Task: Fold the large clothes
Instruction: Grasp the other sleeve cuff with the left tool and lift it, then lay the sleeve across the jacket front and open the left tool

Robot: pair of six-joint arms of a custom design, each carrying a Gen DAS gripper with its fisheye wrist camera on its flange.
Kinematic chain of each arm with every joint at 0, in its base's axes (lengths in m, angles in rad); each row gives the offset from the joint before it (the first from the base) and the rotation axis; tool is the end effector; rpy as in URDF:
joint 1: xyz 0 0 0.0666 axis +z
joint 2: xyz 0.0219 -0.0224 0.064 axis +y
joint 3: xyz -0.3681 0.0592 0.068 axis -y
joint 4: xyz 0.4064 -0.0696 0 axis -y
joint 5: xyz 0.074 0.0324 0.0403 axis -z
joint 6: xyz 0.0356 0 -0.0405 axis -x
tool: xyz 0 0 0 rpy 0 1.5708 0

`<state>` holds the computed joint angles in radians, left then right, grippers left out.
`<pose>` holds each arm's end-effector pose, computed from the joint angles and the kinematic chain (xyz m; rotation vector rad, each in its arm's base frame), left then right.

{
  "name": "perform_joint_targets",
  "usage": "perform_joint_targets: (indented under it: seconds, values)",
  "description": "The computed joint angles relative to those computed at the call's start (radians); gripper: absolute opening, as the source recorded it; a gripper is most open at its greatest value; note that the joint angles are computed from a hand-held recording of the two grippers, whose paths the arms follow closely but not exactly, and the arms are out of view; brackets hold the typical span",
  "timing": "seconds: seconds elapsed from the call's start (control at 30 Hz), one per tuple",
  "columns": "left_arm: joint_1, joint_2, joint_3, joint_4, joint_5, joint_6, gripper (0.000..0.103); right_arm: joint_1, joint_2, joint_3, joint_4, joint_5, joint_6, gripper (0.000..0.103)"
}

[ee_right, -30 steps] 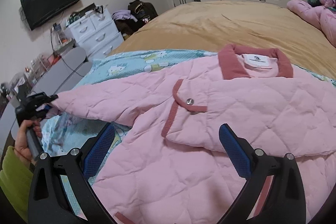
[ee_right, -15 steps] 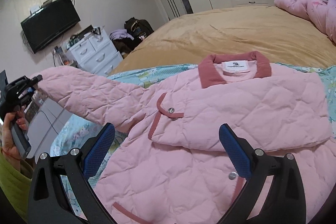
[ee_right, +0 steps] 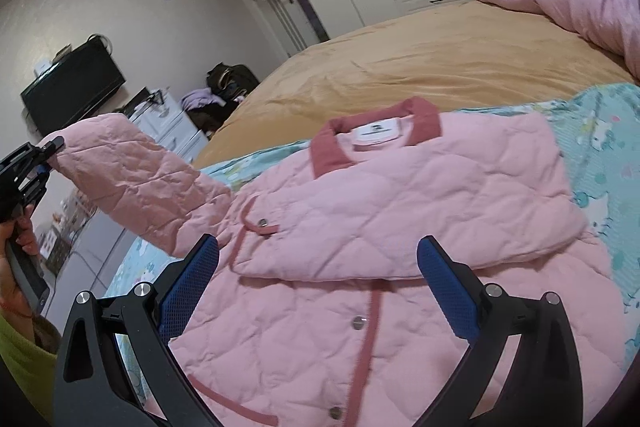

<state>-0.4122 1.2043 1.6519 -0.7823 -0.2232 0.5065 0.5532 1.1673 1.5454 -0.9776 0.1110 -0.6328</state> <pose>0.3901 -0.1624 0.6386 -0.2423 1.9027 -0.4106 0.3493 0.2106 0.5840 0.1533 2.2151 0.5524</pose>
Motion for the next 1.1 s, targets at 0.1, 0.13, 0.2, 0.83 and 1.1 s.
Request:
perform_joint_targets:
  seconds: [0.1, 0.13, 0.2, 0.83, 1.1]
  values:
    - [-0.041, 0.032, 0.024, 0.004, -0.006, -0.016, 0.009, -0.023, -0.027, -0.023, 0.000, -0.006, -0.003, 0.099]
    - [-0.057, 0.042, 0.031, 0.004, -0.010, -0.023, 0.009, -0.029, -0.034, -0.029, 0.000, -0.008, -0.003, 0.099]
    - [-0.079, 0.055, 0.035, 0.008, -0.011, -0.035, 0.009, -0.045, -0.050, -0.044, -0.001, -0.011, -0.005, 0.099]
    - [-0.278, 0.207, 0.024, -0.036, 0.086, -0.191, 0.009, -0.181, -0.193, -0.217, -0.041, -0.053, -0.057, 0.099]
    - [-0.341, 0.295, 0.003, -0.117, 0.119, -0.268, 0.009, -0.255, -0.235, -0.252, -0.084, -0.059, -0.057, 0.099]
